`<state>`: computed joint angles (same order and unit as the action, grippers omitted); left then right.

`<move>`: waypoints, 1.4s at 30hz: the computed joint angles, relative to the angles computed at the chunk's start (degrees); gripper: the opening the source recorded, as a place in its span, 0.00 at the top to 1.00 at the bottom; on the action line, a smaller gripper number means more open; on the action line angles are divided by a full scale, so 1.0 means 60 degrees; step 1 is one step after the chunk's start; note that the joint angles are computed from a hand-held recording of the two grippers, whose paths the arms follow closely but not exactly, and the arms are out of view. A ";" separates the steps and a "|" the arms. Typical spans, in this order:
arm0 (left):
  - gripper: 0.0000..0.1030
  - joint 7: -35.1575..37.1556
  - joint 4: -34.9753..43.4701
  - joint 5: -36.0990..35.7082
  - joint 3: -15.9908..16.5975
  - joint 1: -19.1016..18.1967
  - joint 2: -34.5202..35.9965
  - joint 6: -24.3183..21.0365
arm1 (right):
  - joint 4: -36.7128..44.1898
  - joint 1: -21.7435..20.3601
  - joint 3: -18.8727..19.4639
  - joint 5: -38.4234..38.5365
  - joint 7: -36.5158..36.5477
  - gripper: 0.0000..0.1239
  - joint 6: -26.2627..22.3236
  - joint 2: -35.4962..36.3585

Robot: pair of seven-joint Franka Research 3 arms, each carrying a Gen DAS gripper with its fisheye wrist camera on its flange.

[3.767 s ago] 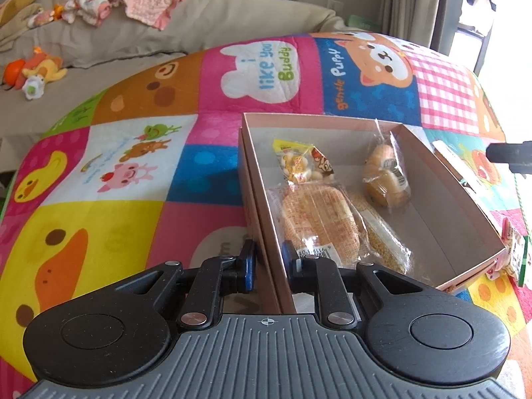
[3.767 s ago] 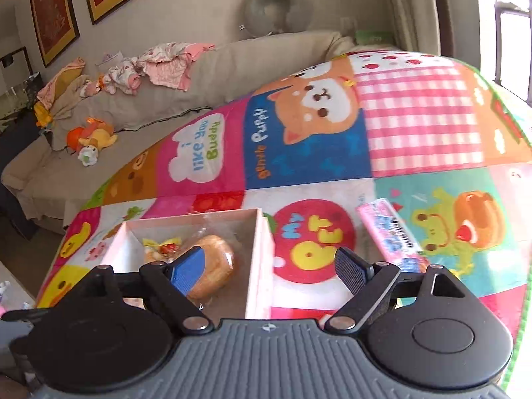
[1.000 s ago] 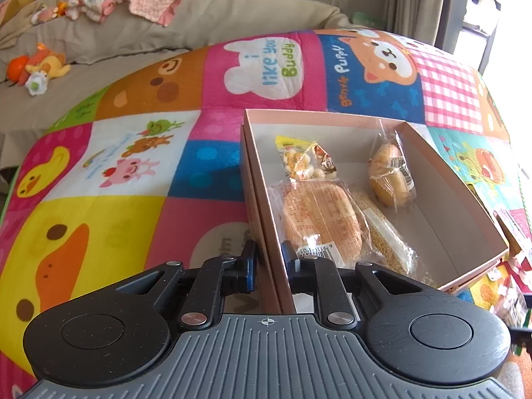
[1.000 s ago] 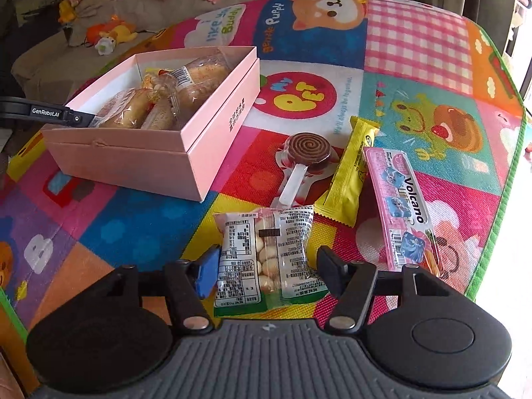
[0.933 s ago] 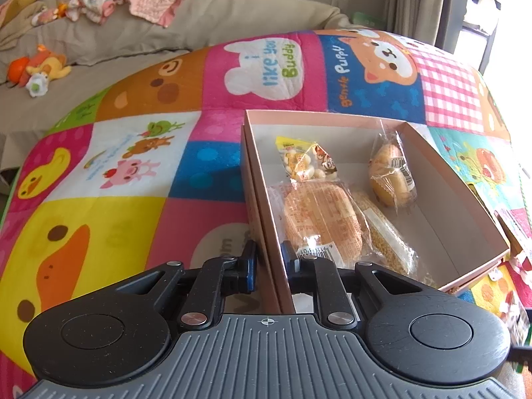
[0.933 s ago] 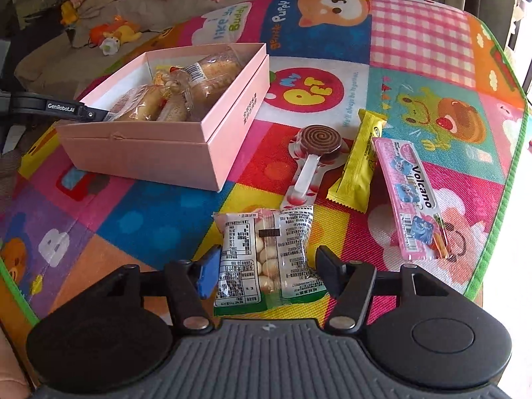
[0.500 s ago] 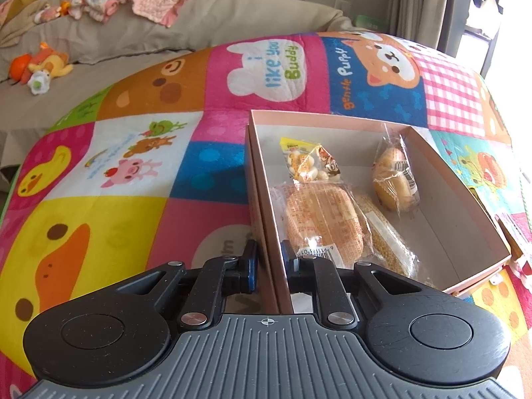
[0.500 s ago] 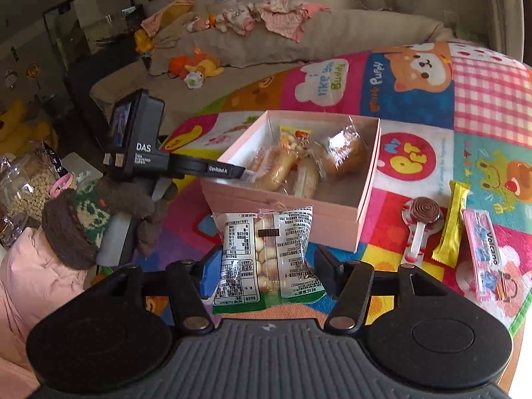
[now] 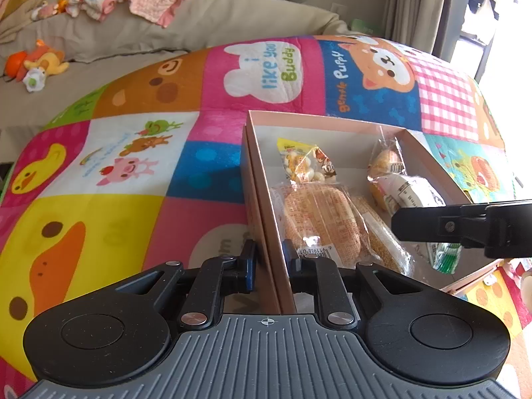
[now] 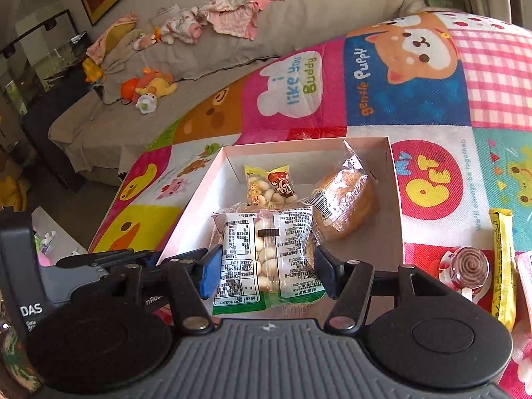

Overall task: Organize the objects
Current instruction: 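Carry the white snack bag into the pink box and release it, then grasp the brown swirl lollipop by its stick with the right tool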

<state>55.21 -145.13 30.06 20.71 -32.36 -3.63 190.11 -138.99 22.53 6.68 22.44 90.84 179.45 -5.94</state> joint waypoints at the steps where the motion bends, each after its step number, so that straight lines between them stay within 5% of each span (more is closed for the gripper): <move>1: 0.81 -0.0004 0.0001 0.0005 0.0024 -0.0022 0.0002 0.0004 | 0.0056 -0.0089 0.0076 -0.0152 0.0162 0.52 0.0001 0.0090; 6: 0.81 0.0029 0.0003 -0.0025 0.0054 -0.0058 -0.0002 -0.0012 | 0.0200 0.0078 0.0028 0.0105 -0.0051 0.49 -0.0277 0.0290; 9: 0.81 0.0083 -0.0005 -0.0088 0.0021 -0.0036 -0.0004 -0.0014 | -0.0042 -0.0386 0.0388 -0.1185 0.0965 0.38 -0.0115 0.0202; 13: 0.81 0.0127 -0.0012 -0.0138 -0.0037 0.0015 -0.0006 -0.0017 | -0.0455 -0.0686 0.0518 -0.2006 0.1560 0.37 0.0032 -0.0164; 16: 0.81 0.0147 -0.0019 -0.0152 -0.0050 0.0025 -0.0018 -0.0030 | -0.0956 -0.1726 0.1346 -0.3078 0.2418 0.36 0.0345 -0.0641; 21: 0.82 0.0267 -0.0041 -0.0315 -0.0744 0.0676 -0.0010 -0.0037 | -0.2242 -0.4725 0.4082 -0.3992 0.3377 0.29 0.1239 -0.2087; 23: 0.82 0.0354 -0.0058 -0.0445 -0.1558 0.1452 -0.0017 -0.0053 | -0.2853 -0.5511 0.4846 -0.3679 0.3449 0.25 0.1532 -0.2808; 28: 0.82 0.0584 -0.0095 -0.0782 -0.3010 0.2811 -0.0053 -0.0110 | -0.4033 -0.5965 0.5203 -0.2693 0.3554 0.20 0.1376 -0.3950; 32: 0.82 0.0789 -0.0105 -0.1034 -0.3689 0.3415 -0.0086 -0.0182 | -0.4438 -0.7497 0.6677 -0.2774 0.4111 0.20 0.0881 -0.4675; 38: 0.83 0.1081 -0.0107 -0.1377 -0.4750 0.4363 -0.0136 -0.0349 | -0.4692 -0.6933 0.5783 -0.3125 0.4662 0.17 0.0860 -0.4008; 42: 0.83 0.1142 -0.0132 -0.1505 -0.5068 0.4636 -0.0175 -0.0416 | -0.4734 -0.7671 0.6718 -0.3256 0.5010 0.17 0.1061 -0.4164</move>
